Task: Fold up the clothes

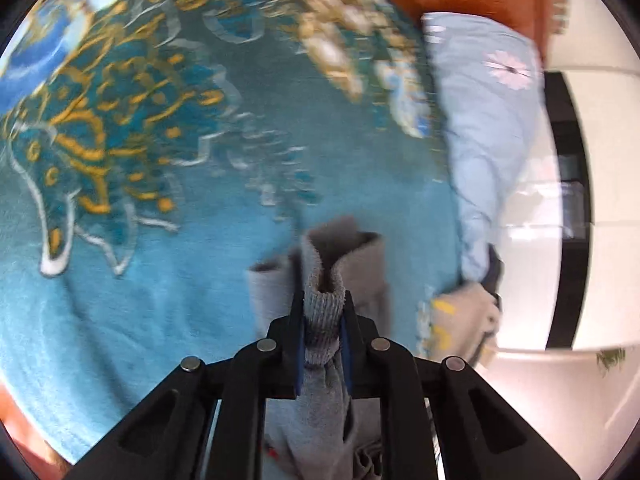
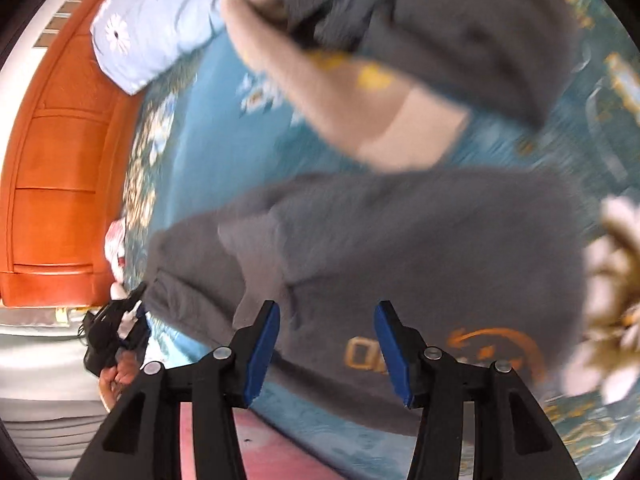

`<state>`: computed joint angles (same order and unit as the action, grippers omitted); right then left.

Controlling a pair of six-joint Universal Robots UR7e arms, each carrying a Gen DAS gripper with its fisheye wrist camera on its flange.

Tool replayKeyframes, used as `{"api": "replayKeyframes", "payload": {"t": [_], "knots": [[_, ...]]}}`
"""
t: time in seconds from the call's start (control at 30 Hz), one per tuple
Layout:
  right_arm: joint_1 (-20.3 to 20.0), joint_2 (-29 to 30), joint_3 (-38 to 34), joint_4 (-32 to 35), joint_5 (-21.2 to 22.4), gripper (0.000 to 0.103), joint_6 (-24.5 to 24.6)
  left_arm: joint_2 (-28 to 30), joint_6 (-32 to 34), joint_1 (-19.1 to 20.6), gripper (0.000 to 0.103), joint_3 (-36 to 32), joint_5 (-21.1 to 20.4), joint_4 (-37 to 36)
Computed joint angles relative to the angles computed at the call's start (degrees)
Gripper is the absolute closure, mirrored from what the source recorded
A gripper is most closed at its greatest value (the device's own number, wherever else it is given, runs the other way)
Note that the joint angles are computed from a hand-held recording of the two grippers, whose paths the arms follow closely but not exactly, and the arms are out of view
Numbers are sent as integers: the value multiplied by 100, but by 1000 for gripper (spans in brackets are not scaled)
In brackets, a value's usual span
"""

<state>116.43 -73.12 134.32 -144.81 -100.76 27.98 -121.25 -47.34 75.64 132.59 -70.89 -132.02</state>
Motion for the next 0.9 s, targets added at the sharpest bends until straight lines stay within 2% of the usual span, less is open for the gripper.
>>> {"api": "replayKeyframes", "payload": {"t": [0.1, 0.2, 0.23, 0.3, 0.37, 0.47, 0.63, 0.7, 0.77, 0.83, 0.9], "knots": [[-23, 112, 73, -53, 35, 50, -35, 138, 38, 187, 88, -90, -92, 79], [-66, 88, 158, -113, -29, 50, 27, 81, -171, -14, 69, -125, 250, 400], [-81, 54, 183, -120, -46, 50, 71, 86, -194, -22, 58, -127, 298, 394], [-122, 21, 195, -105, -60, 50, 108, 99, -240, -34, 52, -130, 389, 381], [-167, -3, 195, -81, -69, 50, 131, 201, -246, 143, 47, -158, 219, 376], [-179, 30, 173, -71, -28, 50, 115, 443, -115, 458, 47, -205, -180, 210], [-169, 132, 161, -79, 37, 50, 140, 781, 352, 709, 49, -238, -638, -219], [-161, 147, 159, -92, 52, 50, 159, 696, 370, 677, 57, -183, -665, -234], [-160, 110, 163, -62, 42, 50, 151, 617, 385, 638, 71, -137, -679, -266], [-165, 75, 168, -43, 51, 50, 168, 549, 400, 592, 79, -99, -682, -317], [-149, 45, 172, -62, 74, 50, 184, 481, 415, 541, 82, -62, -679, -364]]}}
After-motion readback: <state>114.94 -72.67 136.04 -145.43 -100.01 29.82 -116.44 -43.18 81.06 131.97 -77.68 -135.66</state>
